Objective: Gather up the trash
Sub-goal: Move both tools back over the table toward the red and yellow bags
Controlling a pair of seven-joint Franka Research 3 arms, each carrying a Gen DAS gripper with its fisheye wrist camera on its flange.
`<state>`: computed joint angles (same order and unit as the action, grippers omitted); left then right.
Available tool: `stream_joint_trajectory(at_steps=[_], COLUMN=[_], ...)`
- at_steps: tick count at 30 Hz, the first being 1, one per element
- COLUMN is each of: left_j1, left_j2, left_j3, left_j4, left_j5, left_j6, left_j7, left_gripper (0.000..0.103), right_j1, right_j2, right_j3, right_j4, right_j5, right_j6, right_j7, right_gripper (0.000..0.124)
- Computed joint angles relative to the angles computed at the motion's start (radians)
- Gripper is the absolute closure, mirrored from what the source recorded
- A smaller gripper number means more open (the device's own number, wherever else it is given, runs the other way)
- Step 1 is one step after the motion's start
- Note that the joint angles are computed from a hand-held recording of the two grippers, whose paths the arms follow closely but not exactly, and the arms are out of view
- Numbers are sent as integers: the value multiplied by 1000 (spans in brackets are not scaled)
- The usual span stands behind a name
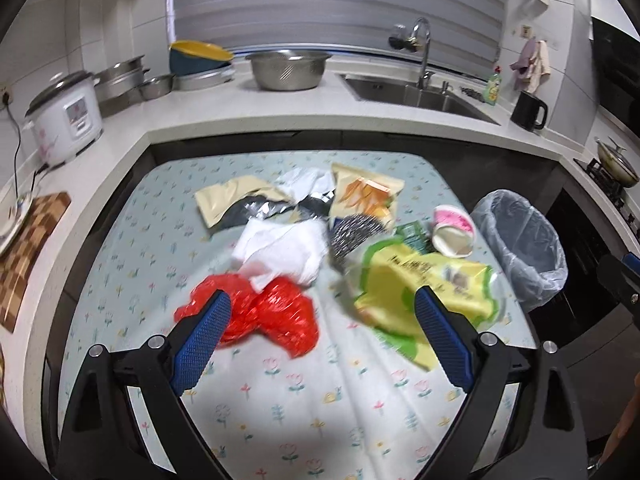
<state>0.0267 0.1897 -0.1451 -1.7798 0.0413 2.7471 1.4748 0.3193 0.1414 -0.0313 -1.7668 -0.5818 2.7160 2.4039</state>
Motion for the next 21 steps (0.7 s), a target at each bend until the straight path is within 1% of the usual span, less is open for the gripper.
stream_joint_trajectory(at_steps=[5,8,13,21], left_j1=[14,23,41,63], left_j2=[-4,1,33,90], left_j3=[17,20,25,19], left_j4=[-37,-46,-27,29], left_j5=[2,4,-1,-33], left_j6=[0,2,-32,-94], left_j7=[-25,-31,-42,-69], left_gripper=[14,14,12,12], right_j1=[21,42,74,89], right_j2=[67,117,194,328], right_j3=[1,-10,-35,-49], right_j4=[31,71,147,313], right_j5=[32,52,86,195], right_j6=[-6,-32,-71,-143], right_j7=[-23,-46,-95,-228], right_gripper=[40,40,40,40])
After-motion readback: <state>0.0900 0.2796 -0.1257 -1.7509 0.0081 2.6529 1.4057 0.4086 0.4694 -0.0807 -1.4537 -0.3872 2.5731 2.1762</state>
